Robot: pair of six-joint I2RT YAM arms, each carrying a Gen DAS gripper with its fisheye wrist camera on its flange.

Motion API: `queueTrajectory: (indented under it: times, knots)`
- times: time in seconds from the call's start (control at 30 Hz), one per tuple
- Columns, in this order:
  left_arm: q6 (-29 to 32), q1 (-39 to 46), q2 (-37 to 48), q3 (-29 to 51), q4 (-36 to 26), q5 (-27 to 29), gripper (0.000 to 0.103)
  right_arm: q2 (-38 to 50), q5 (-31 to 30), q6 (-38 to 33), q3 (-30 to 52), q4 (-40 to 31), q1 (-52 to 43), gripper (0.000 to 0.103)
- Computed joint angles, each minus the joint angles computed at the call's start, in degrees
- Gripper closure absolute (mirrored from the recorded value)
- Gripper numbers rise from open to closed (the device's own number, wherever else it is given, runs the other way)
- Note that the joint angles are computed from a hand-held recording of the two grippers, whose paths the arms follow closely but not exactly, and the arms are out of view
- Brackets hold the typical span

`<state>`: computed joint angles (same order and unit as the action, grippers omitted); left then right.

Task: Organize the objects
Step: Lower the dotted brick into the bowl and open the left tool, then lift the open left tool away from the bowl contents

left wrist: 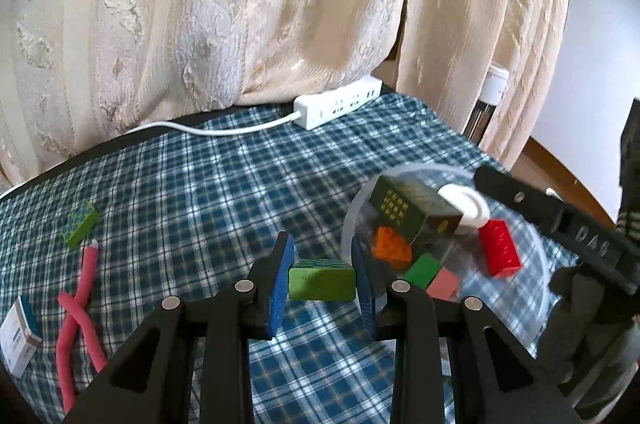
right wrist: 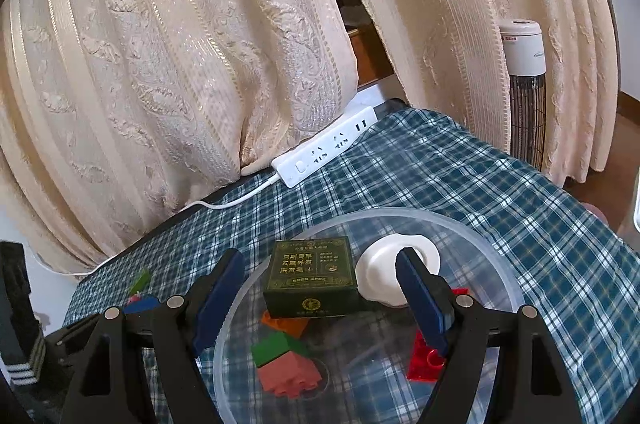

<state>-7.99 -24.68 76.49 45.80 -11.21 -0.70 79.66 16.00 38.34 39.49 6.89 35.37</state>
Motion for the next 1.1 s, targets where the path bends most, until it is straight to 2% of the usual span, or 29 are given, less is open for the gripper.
queueTrajectory:
  times: [0.17,0.47,0.63,0.87,0.93,0.97,1.1]
  knots:
    - [-0.5,-1.2,-0.2,1.1,-0.8,2.3,0.072,-0.2,0.1,0.1,-0.1,0.2,0.0,0.022]
    - [0.6,-3.6,4.4,2.8,-1.2,5.7,0.072,-0.3,-0.2,0.1,-0.3,0.4,-0.1,0.022]
    - [-0.2,-1.8,7.3,3.8,-2.6,8.8,0.071,-0.1,-0.4,0.2,-0.3,0.5,-0.2,0.022]
    - [0.4,-1.2,7.3,2.4,-2.4,8.0,0.07,0.0,-0.7,0.2,-0.2,0.3,-0.6,0.022]
    - [0.6,-1.2,6.8,1.6,-1.9,7.2,0.059,0.2,-0.6,0.3,-0.2,0.2,-0.8,0.022]
    - [0.6,-1.3,6.7,1.3,-1.8,6.5,0.056,0.2,-0.5,0.4,-0.3,0.2,-0.9,0.022]
    - [1.1,-0.9,5.6,0.3,-1.5,6.6,0.053,0.2,-0.4,0.7,-0.5,0.4,-1.1,0.022]
